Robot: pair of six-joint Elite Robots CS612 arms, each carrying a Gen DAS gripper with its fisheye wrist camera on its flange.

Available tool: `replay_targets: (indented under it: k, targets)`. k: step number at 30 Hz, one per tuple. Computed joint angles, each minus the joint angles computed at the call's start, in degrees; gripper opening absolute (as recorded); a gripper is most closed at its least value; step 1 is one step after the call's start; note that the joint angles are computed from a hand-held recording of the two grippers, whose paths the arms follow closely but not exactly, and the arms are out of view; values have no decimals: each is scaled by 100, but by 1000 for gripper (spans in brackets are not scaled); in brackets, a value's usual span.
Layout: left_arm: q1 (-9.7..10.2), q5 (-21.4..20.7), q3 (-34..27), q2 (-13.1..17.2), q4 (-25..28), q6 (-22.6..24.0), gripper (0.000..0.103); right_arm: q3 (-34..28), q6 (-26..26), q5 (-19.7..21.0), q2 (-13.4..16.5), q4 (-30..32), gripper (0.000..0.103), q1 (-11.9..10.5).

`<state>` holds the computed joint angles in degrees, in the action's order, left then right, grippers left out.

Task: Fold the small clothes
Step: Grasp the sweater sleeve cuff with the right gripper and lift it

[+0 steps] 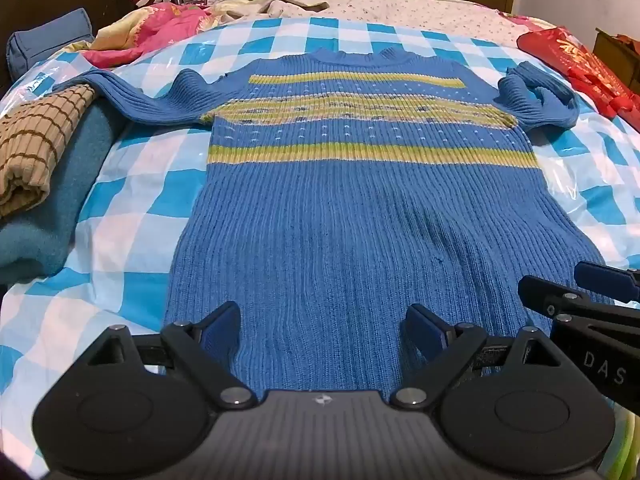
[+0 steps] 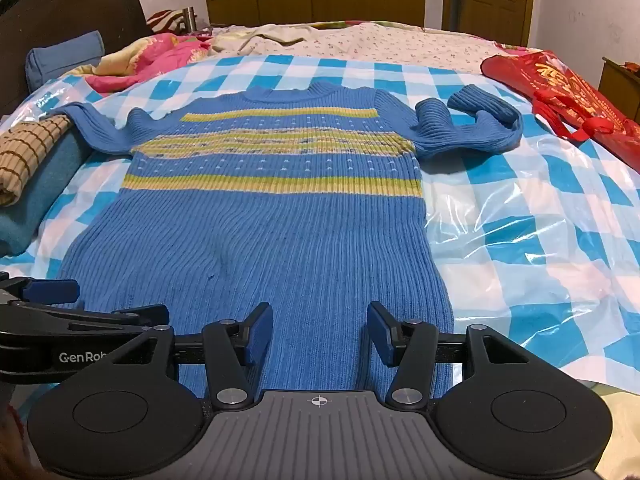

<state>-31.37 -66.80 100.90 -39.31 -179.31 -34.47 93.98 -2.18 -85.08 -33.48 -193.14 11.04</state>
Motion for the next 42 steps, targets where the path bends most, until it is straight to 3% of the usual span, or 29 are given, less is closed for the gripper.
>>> replay_targets:
  k: [8,12,19,24,30,35,38,39,40,42]
  targets:
    - [-5,-63,-36,17,-24,30,99,-37,33,-3,14,6,52,-22]
    - [-5,-88,-169,63,-96,256,99,-76,65,-81,26,-52,52,-63]
    - [58,-281,-778,263,-8,721,99,-587,420,-420,155,38,52,-314]
    - [120,-520,-1464,557,131,875,99,-1490,347,-906,539,167,52,-473]
    - [223,-832,-2442,1048,363,993,99,-3137,167,-1183,1297,909,52,-647]
    - [294,-1088,-3031,1371,519,964,99,-4405,136,-789,1907,1803,52,-782]
    - [313,-1143,-3164,1454,594,896,99,-4772,266,-472,2062,2255,43,-852]
    - [318,-1156,-3171,1462,605,875,99,-4845,272,-445,2095,2344,25,-858]
    - [322,-1168,-3161,1462,607,855,99,-4823,283,-451,2076,2366,13,-859]
    - [334,-1185,-3102,1443,585,834,99,-4699,391,-246,2000,2287,9,-895]
